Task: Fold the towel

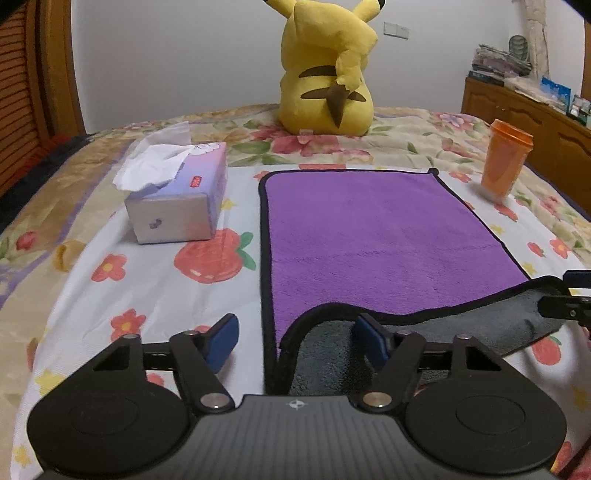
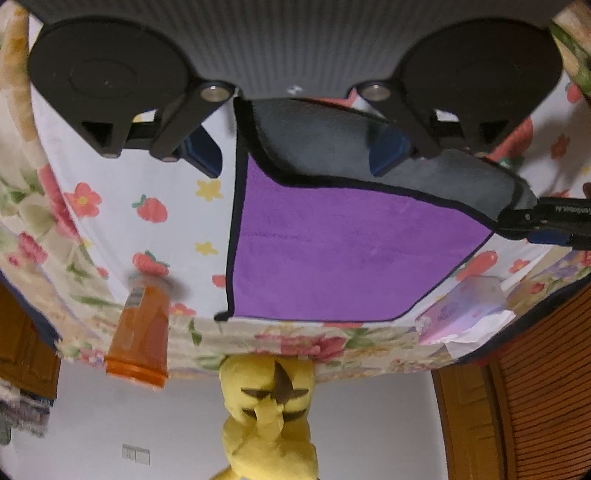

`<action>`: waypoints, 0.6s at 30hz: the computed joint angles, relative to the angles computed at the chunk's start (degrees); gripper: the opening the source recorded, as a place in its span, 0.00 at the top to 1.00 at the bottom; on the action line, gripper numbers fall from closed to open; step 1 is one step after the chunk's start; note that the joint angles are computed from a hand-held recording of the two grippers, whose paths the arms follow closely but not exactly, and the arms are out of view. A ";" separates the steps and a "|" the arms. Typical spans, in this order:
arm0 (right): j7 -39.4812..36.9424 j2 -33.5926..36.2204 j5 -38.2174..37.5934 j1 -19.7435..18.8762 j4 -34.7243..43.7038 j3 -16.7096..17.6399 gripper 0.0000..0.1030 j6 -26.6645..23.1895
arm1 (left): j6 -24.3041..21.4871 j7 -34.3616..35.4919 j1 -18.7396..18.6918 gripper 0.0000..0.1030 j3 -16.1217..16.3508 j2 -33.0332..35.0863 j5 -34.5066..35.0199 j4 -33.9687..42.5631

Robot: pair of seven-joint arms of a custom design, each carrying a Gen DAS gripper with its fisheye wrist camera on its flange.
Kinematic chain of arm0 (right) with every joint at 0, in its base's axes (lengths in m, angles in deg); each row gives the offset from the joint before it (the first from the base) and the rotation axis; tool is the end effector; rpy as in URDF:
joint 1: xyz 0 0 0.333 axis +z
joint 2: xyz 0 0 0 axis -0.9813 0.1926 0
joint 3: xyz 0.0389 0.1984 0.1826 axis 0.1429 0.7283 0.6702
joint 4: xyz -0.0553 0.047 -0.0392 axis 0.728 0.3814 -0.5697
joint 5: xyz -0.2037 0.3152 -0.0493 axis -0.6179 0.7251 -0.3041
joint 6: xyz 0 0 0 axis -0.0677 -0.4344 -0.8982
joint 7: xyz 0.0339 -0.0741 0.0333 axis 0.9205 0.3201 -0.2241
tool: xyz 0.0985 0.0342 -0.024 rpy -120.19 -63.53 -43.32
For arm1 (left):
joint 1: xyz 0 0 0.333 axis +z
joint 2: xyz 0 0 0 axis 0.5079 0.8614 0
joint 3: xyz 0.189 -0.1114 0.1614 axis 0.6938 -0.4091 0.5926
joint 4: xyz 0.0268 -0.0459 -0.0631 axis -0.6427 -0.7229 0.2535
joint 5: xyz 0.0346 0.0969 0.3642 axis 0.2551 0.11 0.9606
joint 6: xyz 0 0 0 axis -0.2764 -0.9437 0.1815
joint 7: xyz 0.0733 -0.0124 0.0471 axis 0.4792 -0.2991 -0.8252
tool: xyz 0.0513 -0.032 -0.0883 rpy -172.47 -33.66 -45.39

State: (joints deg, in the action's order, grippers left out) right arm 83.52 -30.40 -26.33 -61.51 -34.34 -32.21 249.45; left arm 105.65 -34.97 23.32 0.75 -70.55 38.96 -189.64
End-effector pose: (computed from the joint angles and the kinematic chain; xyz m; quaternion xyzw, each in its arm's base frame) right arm 0.5492 0.3035 0.3795 -0.8142 0.3988 -0.1451 0.3961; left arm 0.4086 -0.2116 0.3776 -0.7363 0.5389 -0.2416 0.3302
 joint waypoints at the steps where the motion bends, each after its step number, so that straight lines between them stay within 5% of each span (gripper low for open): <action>1: 0.95 0.18 -0.64 0.23 0.42 -0.61 0.17 -1.07 | 0.54 0.23 -0.04 0.33 0.23 -0.05 -0.21 -0.18; 7: 4.99 0.85 -3.27 0.49 2.66 -3.09 0.27 -7.95 | 3.80 2.06 0.24 0.48 0.94 0.08 -3.03 -0.96; 18: 9.29 0.41 -9.44 1.76 3.27 -6.02 0.65 -13.66 | 4.09 4.57 0.82 0.75 0.39 -0.60 -6.08 -1.84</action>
